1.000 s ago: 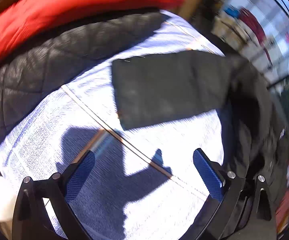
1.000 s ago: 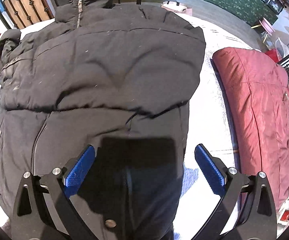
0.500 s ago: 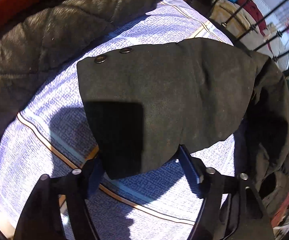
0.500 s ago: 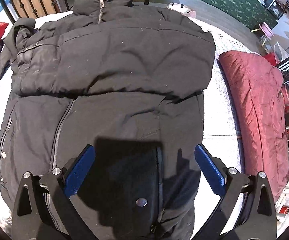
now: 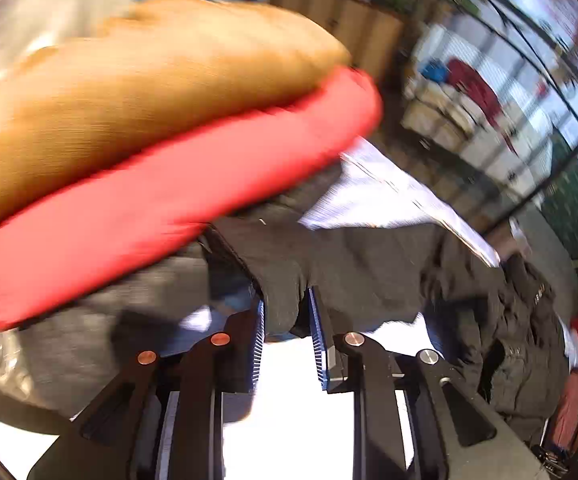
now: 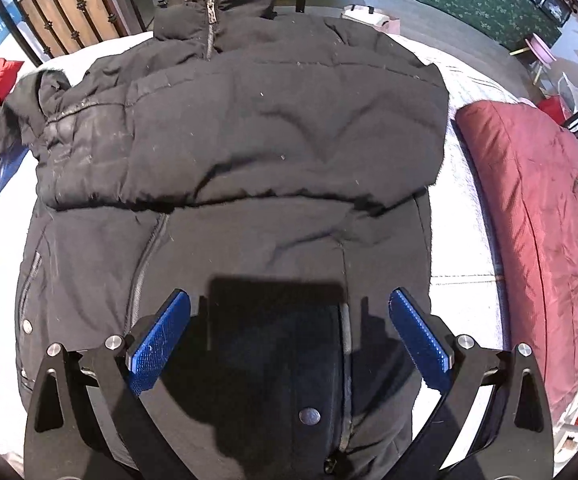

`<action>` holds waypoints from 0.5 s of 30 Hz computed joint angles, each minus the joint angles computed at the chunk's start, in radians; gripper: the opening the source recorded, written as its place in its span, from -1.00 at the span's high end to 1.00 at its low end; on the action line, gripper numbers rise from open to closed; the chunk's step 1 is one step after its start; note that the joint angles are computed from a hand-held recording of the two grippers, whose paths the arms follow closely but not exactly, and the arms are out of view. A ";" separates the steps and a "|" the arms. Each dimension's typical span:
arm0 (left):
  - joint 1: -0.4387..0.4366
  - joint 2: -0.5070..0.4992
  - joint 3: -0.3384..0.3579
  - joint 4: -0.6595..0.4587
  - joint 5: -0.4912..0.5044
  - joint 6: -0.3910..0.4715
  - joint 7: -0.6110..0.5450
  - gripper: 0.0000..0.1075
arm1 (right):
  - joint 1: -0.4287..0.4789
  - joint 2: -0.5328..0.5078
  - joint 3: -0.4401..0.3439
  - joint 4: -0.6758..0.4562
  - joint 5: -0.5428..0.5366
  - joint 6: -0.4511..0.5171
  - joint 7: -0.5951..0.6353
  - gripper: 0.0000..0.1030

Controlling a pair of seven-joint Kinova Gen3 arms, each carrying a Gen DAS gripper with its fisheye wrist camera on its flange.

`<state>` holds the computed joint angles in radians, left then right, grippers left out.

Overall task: Fold large clothes
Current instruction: 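Grasp the black jacket sleeve with the left gripper and lift it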

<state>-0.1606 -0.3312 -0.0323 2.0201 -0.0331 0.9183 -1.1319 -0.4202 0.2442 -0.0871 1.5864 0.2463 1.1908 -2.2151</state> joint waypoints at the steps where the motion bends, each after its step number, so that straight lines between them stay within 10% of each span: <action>1: -0.021 -0.021 -0.013 0.002 -0.004 0.019 -0.010 0.70 | 0.004 0.002 -0.001 -0.004 -0.006 -0.006 0.007 -0.90; 10: -0.083 -0.094 -0.101 0.096 0.048 0.104 -0.010 0.72 | 0.014 0.016 0.001 -0.019 -0.033 -0.014 0.053 -0.90; 15: -0.118 -0.146 -0.080 0.189 0.092 0.053 0.087 -0.40 | 0.014 0.005 0.003 -0.003 -0.032 -0.009 0.050 -0.90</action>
